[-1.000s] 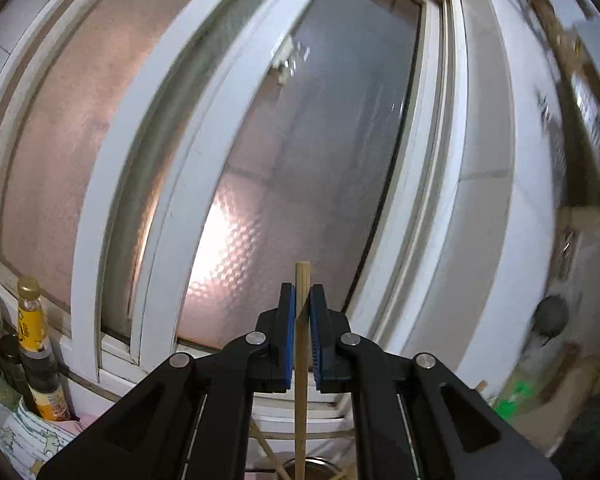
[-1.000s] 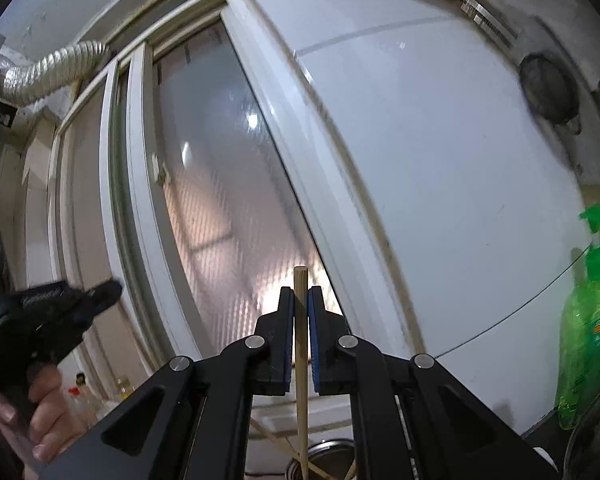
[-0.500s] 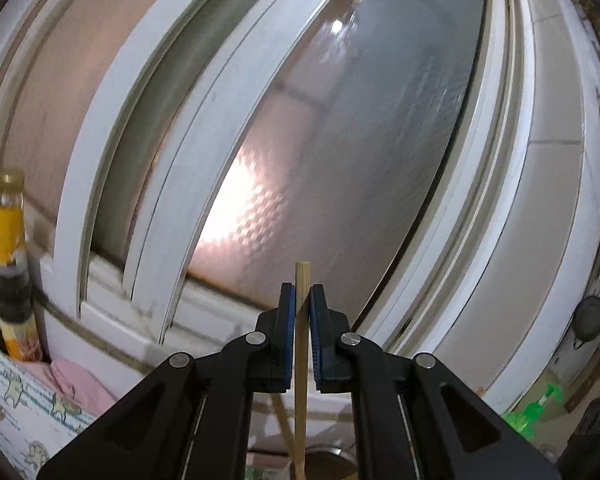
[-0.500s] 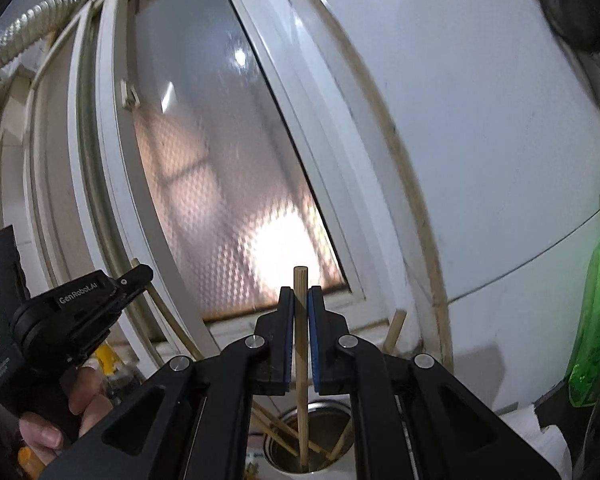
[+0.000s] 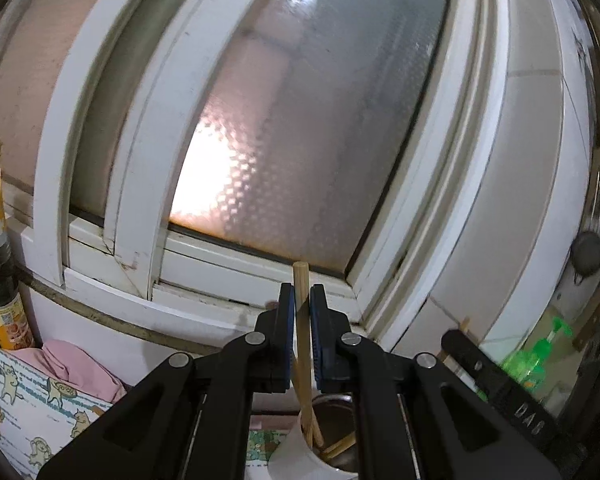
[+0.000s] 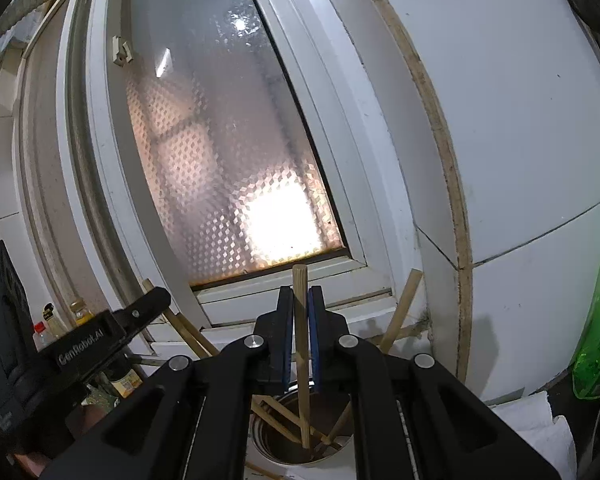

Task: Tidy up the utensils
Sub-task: 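Lower the chopsticks into the cup and open both grippers, then raise both grippers away from the cup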

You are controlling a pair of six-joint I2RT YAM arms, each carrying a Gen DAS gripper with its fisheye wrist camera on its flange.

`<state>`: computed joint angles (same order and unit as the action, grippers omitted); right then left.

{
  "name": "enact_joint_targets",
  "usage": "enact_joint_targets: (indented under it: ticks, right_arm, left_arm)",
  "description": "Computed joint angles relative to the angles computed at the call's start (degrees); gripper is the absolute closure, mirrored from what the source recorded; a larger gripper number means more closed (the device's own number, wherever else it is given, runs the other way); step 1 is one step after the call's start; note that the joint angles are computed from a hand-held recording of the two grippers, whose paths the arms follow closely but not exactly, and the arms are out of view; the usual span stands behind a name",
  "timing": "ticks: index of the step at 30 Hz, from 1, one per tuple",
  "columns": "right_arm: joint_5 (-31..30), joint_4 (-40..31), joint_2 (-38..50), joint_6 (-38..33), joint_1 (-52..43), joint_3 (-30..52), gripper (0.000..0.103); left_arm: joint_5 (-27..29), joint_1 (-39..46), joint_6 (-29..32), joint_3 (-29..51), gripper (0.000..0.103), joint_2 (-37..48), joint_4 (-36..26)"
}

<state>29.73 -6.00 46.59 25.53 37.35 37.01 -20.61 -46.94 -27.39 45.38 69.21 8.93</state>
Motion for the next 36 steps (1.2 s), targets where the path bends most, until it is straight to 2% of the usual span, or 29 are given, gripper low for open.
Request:
enact_joint_targets:
  ticks: [4, 6, 8, 9, 11, 14, 15, 18, 20, 25, 29, 30, 33, 35, 36]
  right_arm:
    - [0.38, -0.51, -0.43, 0.25, -0.24, -0.08, 0.095]
    - [1.40, -1.02, -0.81, 0.22, 0.39, 0.38, 0.092]
    - [1.87, -1.52, -1.07, 0.18, 0.85, 1.00, 0.083]
    - [2.30, -1.65, -1.70, 0.02, 1.30, 0.98, 0.077]
    - [4.13, -1.72, -3.00, -0.30, 2.87, 0.96, 0.074]
    - [7.34, -1.80, -4.72, -1.02, 5.92, 1.18, 0.071]
    - [9.61, -1.51, -5.39, -1.64, 7.77, 1.14, 0.066]
    - [15.00, -0.64, -6.29, -4.14, 12.73, 1.57, 0.061]
    - [18.78, 0.32, -6.78, -5.64, 16.51, 1.75, 0.061]
    - [22.96, 3.73, -7.94, -9.28, 23.70, 1.27, 0.058]
    - [25.02, 5.75, -5.80, -11.04, 27.49, 1.26, 0.055]
    - [25.69, 6.63, -4.85, -11.81, 28.31, 1.26, 0.051]
    - [27.84, 8.92, -1.16, -14.49, 30.24, 1.65, 0.048]
    - [28.24, 9.26, 1.22, -14.75, 30.62, 2.24, 0.047]
    - [28.52, 9.17, 1.58, -14.62, 30.95, 2.14, 0.046]
  left_arm:
    - [-4.00, -2.10, 3.75, -0.58, 0.095, 0.11, 0.19]
    - [-4.04, -2.06, 5.13, -1.16, 0.087, -1.01, 0.07]
    - [-4.41, -2.21, 6.21, -2.30, 0.069, -3.76, -0.19]
    - [-4.90, -2.52, 7.05, -3.12, 0.065, -5.65, -0.20]
    - [-5.91, -3.04, 8.65, -4.48, 0.053, -9.33, -0.74]
    - [-5.98, -2.40, 8.22, -5.71, 0.048, -15.76, -4.07]
    - [-6.60, -2.14, 8.41, -5.89, 0.047, -17.86, -5.51]
    - [-11.72, -2.70, 10.40, -5.72, 0.038, -22.54, -9.58]
    - [-15.65, -3.38, 12.36, -6.32, 0.025, -25.55, -11.28]
    - [-22.99, -4.56, 15.53, -7.87, 0.013, -33.24, -16.35]
    - [-23.21, -2.62, 16.37, -9.52, 0.005, -38.80, -19.09]
    - [-22.82, -1.50, 16.96, -10.11, 0.005, -39.97, -19.42]
    - [-22.40, 2.06, 19.82, -13.51, 0.000, -43.93, -17.50]
    - [-18.69, 7.13, 20.12, -15.34, 0.000, -45.84, -17.00]
    - [-14.45, 11.14, 19.57, -16.07, 0.000, -46.14, -17.18]
